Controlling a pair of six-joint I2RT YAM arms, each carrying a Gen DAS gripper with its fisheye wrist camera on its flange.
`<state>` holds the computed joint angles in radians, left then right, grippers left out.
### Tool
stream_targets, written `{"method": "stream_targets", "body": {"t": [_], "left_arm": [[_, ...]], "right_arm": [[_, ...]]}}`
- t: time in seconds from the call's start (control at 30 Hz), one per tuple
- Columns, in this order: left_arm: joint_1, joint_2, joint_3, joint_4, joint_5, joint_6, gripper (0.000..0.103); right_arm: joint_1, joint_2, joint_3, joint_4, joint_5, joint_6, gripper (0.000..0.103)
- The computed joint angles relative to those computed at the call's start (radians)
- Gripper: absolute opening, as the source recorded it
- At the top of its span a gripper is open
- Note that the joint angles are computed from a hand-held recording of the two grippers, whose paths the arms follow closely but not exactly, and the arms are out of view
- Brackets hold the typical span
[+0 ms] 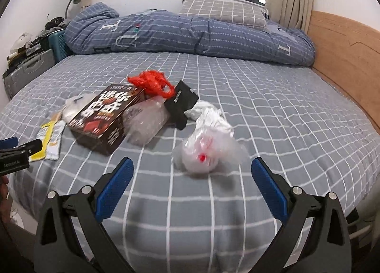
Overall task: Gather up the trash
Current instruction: 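Grasp the yellow snack wrapper with the left tool while the right tool grasps the plastic bag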
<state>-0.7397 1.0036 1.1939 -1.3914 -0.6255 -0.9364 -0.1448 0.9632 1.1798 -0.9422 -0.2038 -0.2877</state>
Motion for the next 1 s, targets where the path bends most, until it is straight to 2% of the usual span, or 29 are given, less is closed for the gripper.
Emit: {"method": "stream_targets", "body": {"t": [0.13, 0.27, 0.47, 0.8, 0.9, 1.0], "left_arm": [[0.103, 0.027, -0.029, 0.100, 0.055, 0.110, 0.097], [0.159, 0.056, -0.044, 0.156, 0.074, 0.171, 0.097], [0.230, 0.079, -0.077, 0.203, 0.118, 0.210, 0.095], [0.283, 0.064, -0.124, 0.242, 0.165, 0.238, 0.082], [0.286, 0.068, -0.129, 0.245, 0.172, 0.242, 0.076], [0.293, 0.070, -0.129, 0.248, 0.187, 0.248, 0.070]], "right_arm": [[0.020, 0.059, -0.001, 0.066, 0.029, 0.033, 0.092], [0.017, 0.109, 0.001, 0.098, 0.035, 0.044, 0.089], [0.014, 0.163, -0.009, 0.121, 0.070, 0.040, 0.083], [-0.032, 0.218, -0.010, 0.114, 0.041, 0.051, 0.076], [-0.033, 0.227, -0.008, 0.100, 0.029, 0.046, 0.070], [-0.025, 0.241, -0.001, 0.076, 0.025, 0.037, 0.056]]}}
